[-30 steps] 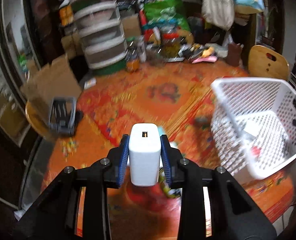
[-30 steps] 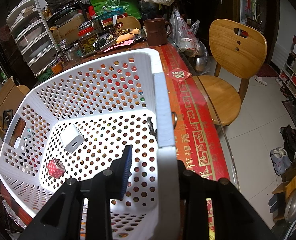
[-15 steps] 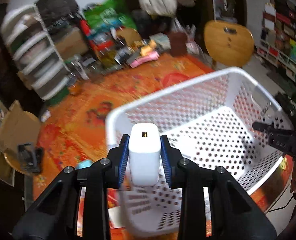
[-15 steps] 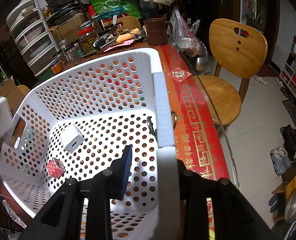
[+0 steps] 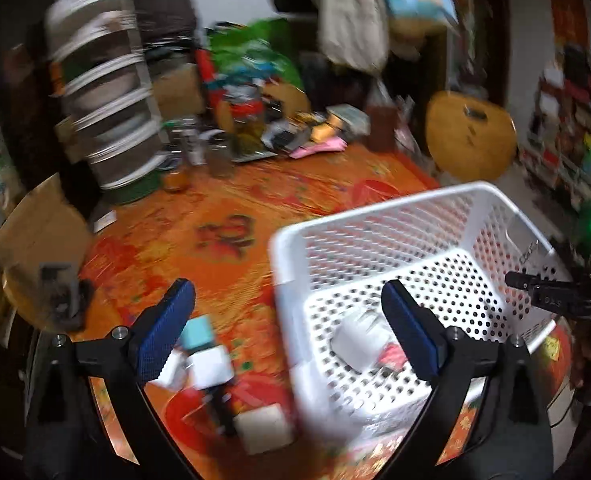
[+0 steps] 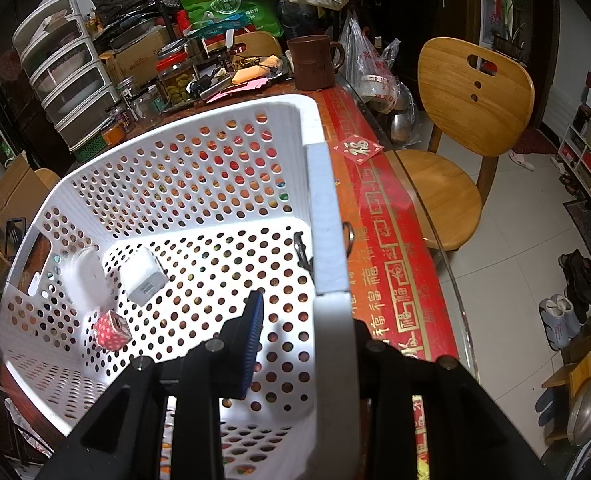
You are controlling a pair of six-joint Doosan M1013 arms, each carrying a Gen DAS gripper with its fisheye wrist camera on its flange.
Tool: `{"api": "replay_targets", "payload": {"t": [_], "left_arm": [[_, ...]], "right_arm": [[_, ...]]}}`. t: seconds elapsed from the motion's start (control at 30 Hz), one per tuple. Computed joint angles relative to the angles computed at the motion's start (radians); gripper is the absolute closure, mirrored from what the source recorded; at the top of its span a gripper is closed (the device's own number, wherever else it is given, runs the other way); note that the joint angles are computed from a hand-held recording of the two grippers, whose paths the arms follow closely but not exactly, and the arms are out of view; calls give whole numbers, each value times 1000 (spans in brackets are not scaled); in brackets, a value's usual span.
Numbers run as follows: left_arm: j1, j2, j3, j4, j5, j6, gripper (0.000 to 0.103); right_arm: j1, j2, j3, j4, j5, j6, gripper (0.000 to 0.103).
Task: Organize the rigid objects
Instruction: 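Lower the small white charger into the basket and release, then grasp the white square charger with the left gripper and lift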
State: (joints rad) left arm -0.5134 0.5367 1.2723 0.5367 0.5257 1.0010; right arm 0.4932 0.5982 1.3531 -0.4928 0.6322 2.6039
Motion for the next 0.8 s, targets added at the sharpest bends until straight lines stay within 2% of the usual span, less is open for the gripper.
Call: {"api": "replay_targets", "payload": {"t": [0.1,0.17,0.2,0.37,0.43,0.5,0.6,0.8], "left_arm": [[20,-85,164,184,-82,-282,3],[22,-107,243,288,-81,-414,1],[23,-111,265,301,-74,-442,2],[42,-86,339,88,-144,-343,5],[47,-82,362,46,-213,-323,10],[45,-73,366,70,-250,-328,11],[39,-58,356,113,-253,-349,16],[47,-8,293,-40,-215,-188,23]], "right_arm": [[0,-1,2,-1,-1,2,72],[1,-2,3,-3,-1,3,72],[1,-2,3,-4,-2,3,72],[0,-2,4,-4,-5,0,72],[0,-2,2,-2,-2,-4,72],[-2,-1,-1,2,0,-11,72],[-2,-2,-1,3,0,-13,72],[-3,-1,-2,4,1,-14,72]]}}
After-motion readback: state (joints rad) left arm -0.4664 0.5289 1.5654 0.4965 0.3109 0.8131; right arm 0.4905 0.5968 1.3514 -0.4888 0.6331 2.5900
